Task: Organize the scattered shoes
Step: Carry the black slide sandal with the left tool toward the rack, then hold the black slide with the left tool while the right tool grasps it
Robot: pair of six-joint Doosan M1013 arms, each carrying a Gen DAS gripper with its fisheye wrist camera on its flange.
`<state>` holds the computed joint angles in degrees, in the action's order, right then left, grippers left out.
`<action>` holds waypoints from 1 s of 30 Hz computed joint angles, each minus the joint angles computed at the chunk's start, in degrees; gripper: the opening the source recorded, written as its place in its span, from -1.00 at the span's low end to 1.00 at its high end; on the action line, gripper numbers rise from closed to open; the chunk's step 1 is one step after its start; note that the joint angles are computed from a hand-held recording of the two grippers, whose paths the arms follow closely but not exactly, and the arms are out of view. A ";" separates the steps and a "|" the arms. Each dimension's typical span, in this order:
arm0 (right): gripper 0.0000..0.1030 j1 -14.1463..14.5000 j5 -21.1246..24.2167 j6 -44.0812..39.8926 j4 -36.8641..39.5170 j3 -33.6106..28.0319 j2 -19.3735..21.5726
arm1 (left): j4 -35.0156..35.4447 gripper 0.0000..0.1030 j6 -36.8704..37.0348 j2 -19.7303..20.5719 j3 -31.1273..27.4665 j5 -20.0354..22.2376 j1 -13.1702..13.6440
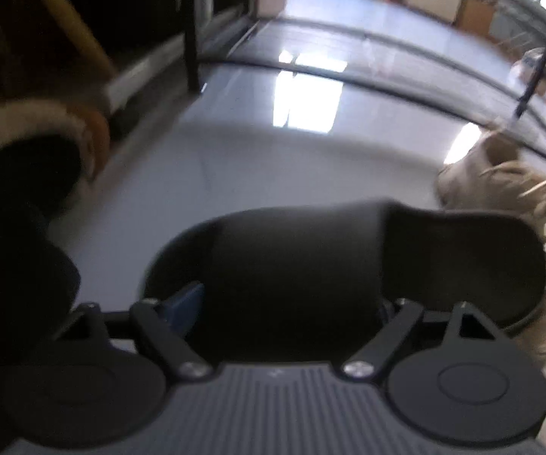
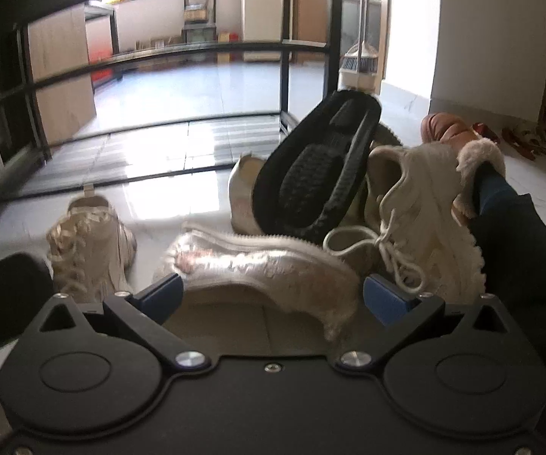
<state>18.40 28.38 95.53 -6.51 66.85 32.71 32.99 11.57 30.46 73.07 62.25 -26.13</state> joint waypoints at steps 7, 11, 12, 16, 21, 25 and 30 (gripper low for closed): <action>1.00 0.26 5.54 -4.16 6.83 -3.42 1.75 | 0.87 0.88 0.21 -0.85 -1.15 2.83 -0.34; 1.00 0.49 8.64 -3.17 10.49 -6.32 2.81 | 3.99 0.96 -1.84 -3.19 0.65 1.29 -1.04; 1.00 0.63 9.52 -3.19 11.64 -7.15 3.07 | 4.72 0.96 -2.38 -3.79 1.05 0.93 -1.04; 1.00 0.99 15.14 -2.48 19.30 -11.92 4.81 | 7.27 0.99 -4.15 -7.14 3.47 -4.24 -0.60; 1.00 1.18 33.07 5.34 34.70 -24.05 11.34 | 4.20 0.99 5.79 -9.10 4.88 -6.48 0.65; 1.00 2.33 46.32 15.46 42.48 -32.75 17.10 | 5.14 0.98 7.91 -9.01 6.67 -4.42 0.33; 1.00 4.61 57.57 29.18 44.38 -43.42 23.86 | 1.38 0.98 4.66 -8.98 7.29 -2.30 1.49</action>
